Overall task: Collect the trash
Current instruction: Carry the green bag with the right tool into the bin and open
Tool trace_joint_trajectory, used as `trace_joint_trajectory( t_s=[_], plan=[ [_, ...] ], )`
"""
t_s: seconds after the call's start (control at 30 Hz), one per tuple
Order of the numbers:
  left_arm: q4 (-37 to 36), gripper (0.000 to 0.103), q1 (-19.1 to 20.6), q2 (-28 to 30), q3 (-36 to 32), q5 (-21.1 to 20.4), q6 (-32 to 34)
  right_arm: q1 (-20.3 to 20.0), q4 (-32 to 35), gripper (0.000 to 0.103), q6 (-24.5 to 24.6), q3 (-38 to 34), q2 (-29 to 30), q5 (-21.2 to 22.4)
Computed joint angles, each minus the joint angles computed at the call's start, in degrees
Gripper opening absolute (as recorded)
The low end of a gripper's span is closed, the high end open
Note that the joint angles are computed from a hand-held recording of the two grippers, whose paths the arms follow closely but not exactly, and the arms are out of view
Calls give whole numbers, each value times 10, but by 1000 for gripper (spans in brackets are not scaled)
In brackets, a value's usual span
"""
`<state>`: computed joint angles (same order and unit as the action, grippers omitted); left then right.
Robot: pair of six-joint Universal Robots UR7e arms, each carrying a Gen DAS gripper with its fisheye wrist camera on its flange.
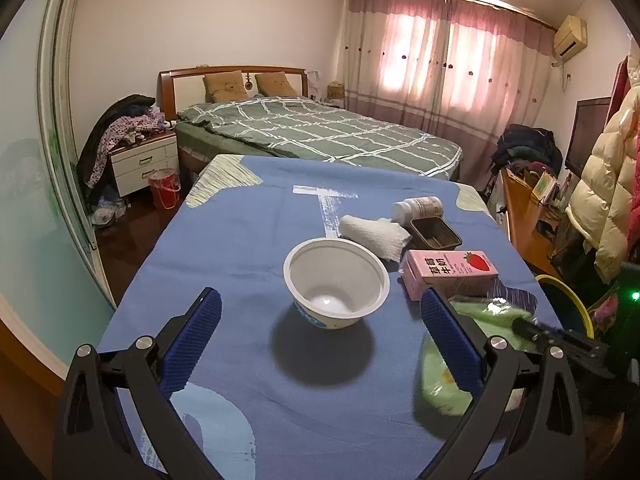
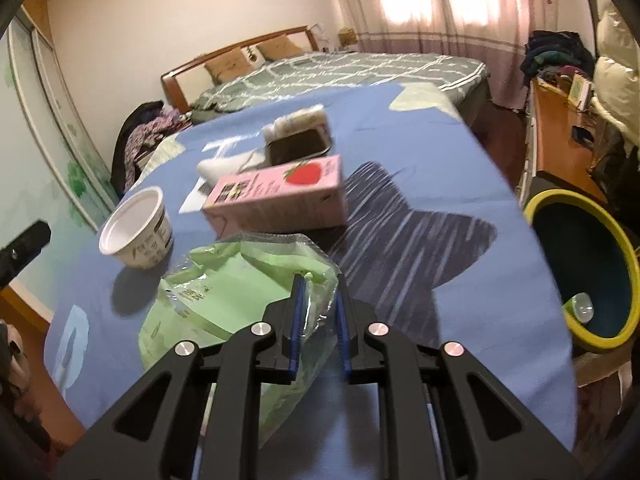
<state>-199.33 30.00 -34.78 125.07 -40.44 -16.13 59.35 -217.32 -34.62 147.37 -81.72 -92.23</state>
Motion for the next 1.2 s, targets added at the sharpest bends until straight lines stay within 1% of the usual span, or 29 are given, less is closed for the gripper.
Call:
trace_joint_trajectory(
  t_s=[0.13,0.33,0.53,0.67,0.83,0.97,1.03,1.2],
  plan=[
    [6,98,1,5,-4,-4,0,-21,1,14,12,1,-23,14],
    [14,98,3,12,-13,-10,2,-64,2,14,39,-4,-59,32],
    [24,98,5,17,-19,-15,0,-118,-15,14,73,-13,-89,43],
    [30,98,8,23,-26,-17,1,-156,-22,14,104,-26,-107,47],
    [39,98,11,27,-32,-20,-1,-193,-40,14,141,-43,-115,38],
    [45,98,11,32,-38,-23,0,-214,-51,14,168,-63,-110,13],
    [46,98,12,34,-41,-23,2,-220,-46,14,178,-75,-105,-1],
    [54,98,13,42,-49,-26,2,-223,-45,20,194,-92,-91,-30]
  ],
)
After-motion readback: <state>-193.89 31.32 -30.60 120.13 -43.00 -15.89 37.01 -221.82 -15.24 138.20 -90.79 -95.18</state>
